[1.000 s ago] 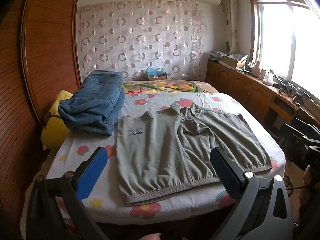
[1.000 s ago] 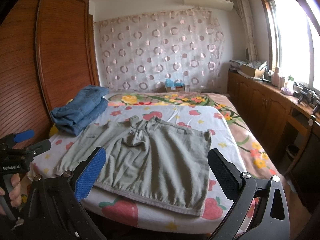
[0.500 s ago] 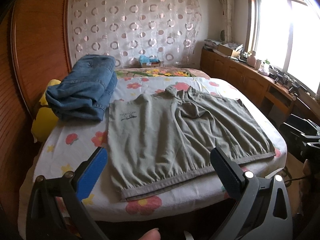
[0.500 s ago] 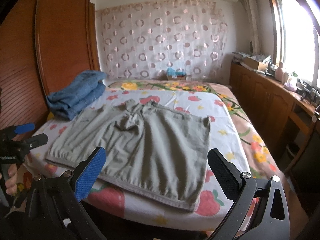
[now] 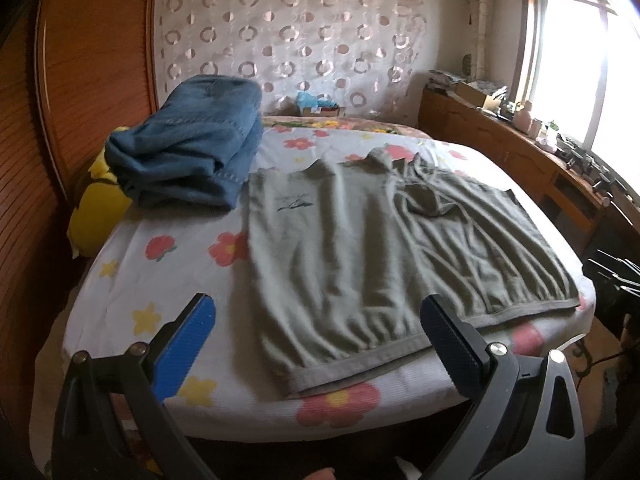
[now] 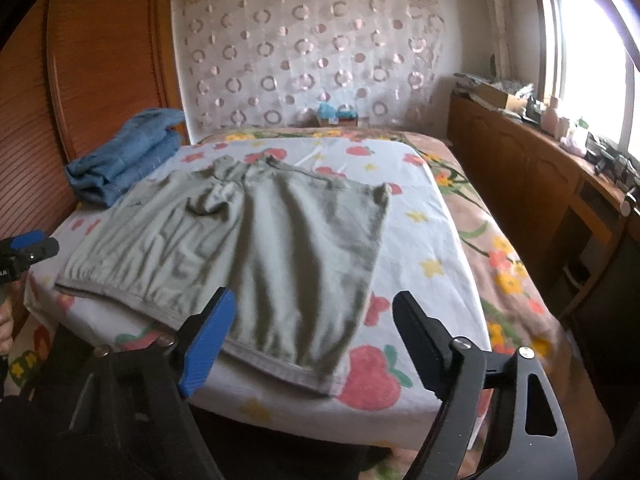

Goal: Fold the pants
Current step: 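Lower both tools toward the waistband hem of the grey-green pants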

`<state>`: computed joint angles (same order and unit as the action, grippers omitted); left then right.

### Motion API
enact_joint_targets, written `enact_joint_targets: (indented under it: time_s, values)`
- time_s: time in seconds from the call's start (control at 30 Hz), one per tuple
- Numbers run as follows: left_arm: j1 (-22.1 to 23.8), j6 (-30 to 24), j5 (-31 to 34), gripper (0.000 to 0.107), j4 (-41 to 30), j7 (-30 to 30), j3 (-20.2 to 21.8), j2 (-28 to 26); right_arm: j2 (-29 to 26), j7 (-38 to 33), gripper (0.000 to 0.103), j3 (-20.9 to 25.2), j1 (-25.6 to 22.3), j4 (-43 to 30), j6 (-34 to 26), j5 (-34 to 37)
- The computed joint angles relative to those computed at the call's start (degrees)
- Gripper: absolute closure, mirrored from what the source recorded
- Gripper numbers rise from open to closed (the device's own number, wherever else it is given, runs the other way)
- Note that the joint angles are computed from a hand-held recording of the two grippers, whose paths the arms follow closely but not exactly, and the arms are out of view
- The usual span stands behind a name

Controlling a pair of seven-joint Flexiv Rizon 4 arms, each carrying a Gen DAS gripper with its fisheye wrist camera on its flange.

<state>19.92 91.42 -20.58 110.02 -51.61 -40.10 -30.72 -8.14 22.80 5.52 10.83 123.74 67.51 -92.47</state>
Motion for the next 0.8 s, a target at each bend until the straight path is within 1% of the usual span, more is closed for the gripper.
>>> enact_joint_targets:
  time_s: [0.17,0.33,0.37,0.43,0.47,0.53,0.57,0.6,0.67,0.7,0.77,0.8]
  values:
    - [0.26,-0.84,-0.57,0.004,-0.39,-0.06,1.13,-0.76,-0.15,0.37,0.023,-0.2,-0.5,0.55,0.68,0.09]
    - [1.45,-2.13,-1.54,0.007,0.14,1.17,0.42,-1.45,-1.07,0.75,0.023,-0.36,-0.63,0.19,1.68,-0.77]
    - [1.74,-2.57,-1.84,0.009,0.38,1.51,0.2,-1.53,-1.38,0.98,0.023,-0.43,-0.69,0.07,2.03,-1.19]
    - [1.29,-3.42,-2.45,0.011,0.66,2.02,0.86,-1.29,-1.78,0.96,0.023,-0.43,-0.69,-0.09,2.26,-1.28]
    - [1.39,-3.43,-2.87,0.014,0.98,2.49,0.74,-1.3,-2.01,0.97,0.023,-0.43,-0.66,-0.21,2.41,-1.25]
    - [2.7,-4.07,-4.03,0.02,1.73,3.72,-0.81,-1.46,-2.41,1.35,0.023,-0.55,-0.77,-0.41,2.97,-1.63]
    - [3.36,-4.29,-4.63,0.025,2.13,4.28,-1.63,-1.4,-2.61,1.41,0.023,-0.59,-0.82,-0.49,3.21,-1.75]
    - [3.89,-4.29,-5.16,0.034,2.46,4.84,-2.34,-1.42,-2.74,1.45,0.023,-0.58,-0.8,-0.57,3.24,-1.8]
    - [3.65,-3.4,-5.54,0.048,2.99,5.36,-2.12,-1.21,-2.93,1.47,0.023,-0.59,-0.82,-0.63,3.5,-1.93]
    - [3.57,-3.42,-5.62,0.052,3.09,5.35,-1.95,-1.0,-2.99,1.54,0.023,-0.59,-0.83,-0.65,3.56,-2.01]
    - [4.74,-4.11,-6.27,0.056,3.34,5.9,-3.26,-0.96,-3.02,1.52,0.023,-0.57,-0.79,-0.68,3.43,-2.04]
    - [4.97,-4.25,-6.61,0.06,3.49,6.05,-3.49,-0.8,-3.05,1.63,0.023,-0.58,-0.78,-0.72,3.38,-2.13]
